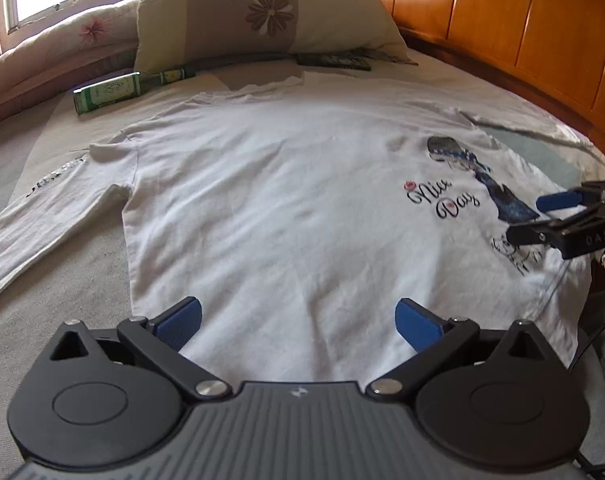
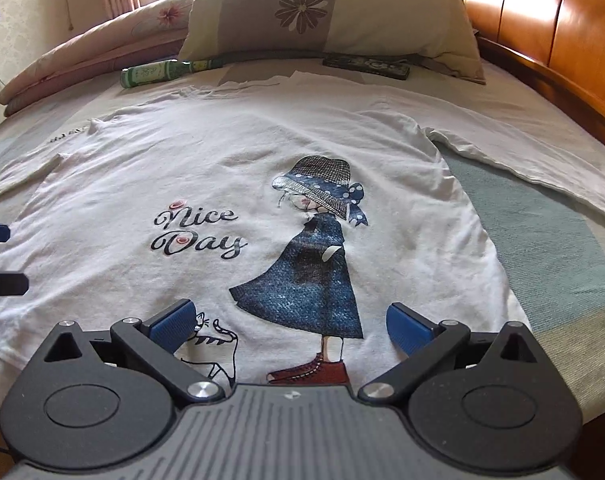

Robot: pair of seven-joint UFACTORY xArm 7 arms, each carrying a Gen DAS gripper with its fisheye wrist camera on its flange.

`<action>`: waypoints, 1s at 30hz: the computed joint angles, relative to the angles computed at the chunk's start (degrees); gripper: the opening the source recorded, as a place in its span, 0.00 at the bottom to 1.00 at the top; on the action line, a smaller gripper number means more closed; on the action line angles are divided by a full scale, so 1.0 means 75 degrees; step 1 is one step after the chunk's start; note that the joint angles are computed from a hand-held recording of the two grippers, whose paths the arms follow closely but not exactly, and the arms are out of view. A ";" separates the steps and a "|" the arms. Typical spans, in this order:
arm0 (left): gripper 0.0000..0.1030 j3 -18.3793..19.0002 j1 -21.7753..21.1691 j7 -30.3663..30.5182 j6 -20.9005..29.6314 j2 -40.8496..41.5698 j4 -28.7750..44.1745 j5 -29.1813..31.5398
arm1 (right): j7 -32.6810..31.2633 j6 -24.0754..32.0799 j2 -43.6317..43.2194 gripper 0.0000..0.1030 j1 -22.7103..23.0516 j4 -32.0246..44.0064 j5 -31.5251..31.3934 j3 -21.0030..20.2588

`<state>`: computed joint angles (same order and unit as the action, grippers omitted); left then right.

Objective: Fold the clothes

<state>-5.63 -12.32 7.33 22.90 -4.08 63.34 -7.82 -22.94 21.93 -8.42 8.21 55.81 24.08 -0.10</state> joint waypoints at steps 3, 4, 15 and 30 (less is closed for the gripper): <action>0.99 -0.0064 -0.0052 0.0006 -0.0014 0.0382 0.0532 0.0127 | -0.0454 0.0137 0.0180 1.00 -0.0142 0.0483 0.0463 -0.0324; 0.99 -0.0103 -0.0069 -0.0157 -0.0027 0.0555 0.0744 0.0431 | -0.0316 0.0153 0.0360 1.00 -0.0317 0.0768 0.0338 -0.0367; 0.99 -0.0095 -0.0555 -0.1259 0.0422 0.2388 0.2705 0.1802 | 0.0807 0.0414 0.3843 1.00 -0.2728 0.5077 0.0706 -0.0330; 0.99 0.0040 -0.0739 -0.1523 0.0732 0.2994 0.3383 0.1810 | 0.2358 0.0953 0.5475 1.00 -0.3377 0.7049 -0.1548 -0.0680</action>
<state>-5.33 -17.86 -4.09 28.39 18.38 88.71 5.76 -5.25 29.08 32.64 -17.12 108.68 12.47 -5.20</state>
